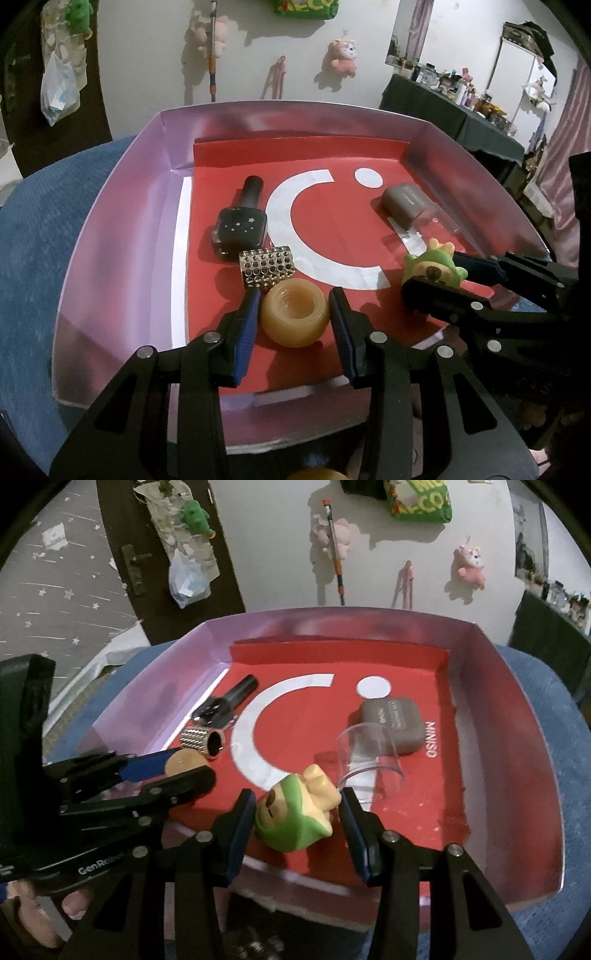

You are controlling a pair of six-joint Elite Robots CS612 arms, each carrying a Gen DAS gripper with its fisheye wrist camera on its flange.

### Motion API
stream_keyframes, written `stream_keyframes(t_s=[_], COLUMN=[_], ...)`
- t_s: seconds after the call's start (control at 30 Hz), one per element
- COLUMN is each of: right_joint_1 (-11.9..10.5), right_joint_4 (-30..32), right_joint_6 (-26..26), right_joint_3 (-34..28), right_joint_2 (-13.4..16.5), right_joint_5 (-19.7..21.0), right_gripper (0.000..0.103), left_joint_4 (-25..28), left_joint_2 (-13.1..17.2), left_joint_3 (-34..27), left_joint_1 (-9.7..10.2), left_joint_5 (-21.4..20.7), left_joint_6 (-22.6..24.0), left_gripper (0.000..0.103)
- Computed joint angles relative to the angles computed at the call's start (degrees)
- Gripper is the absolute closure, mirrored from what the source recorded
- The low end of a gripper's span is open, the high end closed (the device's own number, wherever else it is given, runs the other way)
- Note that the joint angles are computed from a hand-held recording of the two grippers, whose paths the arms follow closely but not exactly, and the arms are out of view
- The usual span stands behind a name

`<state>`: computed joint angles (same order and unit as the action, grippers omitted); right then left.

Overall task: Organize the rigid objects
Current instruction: 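Carry tan ring sponge with left tool while right tool carries green figurine into box, then lower and open left gripper on sponge while right gripper releases figurine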

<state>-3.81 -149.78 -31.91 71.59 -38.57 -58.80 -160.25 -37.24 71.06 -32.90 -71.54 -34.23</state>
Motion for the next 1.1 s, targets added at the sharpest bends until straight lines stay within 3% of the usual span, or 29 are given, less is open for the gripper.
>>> stream_keyframes(t_s=[0.4,1.1], right_joint_1=[0.75,0.96], right_joint_4=[-6.29,-6.74], right_joint_6=[5.18,5.24], right_joint_3=[-1.76,-1.92], right_joint_2=[1.73,1.96], right_joint_5=[-5.06,-5.55], right_gripper=[0.053,0.053], left_joint_4=[1.19,3.05], left_joint_2=[1.15,1.45], left_joint_3=[-1.95,-2.68], left_joint_1=[0.31,0.21], left_joint_5=[1.36,2.26], left_joint_6=[-0.67,-0.66], left_gripper=[0.067,0.067])
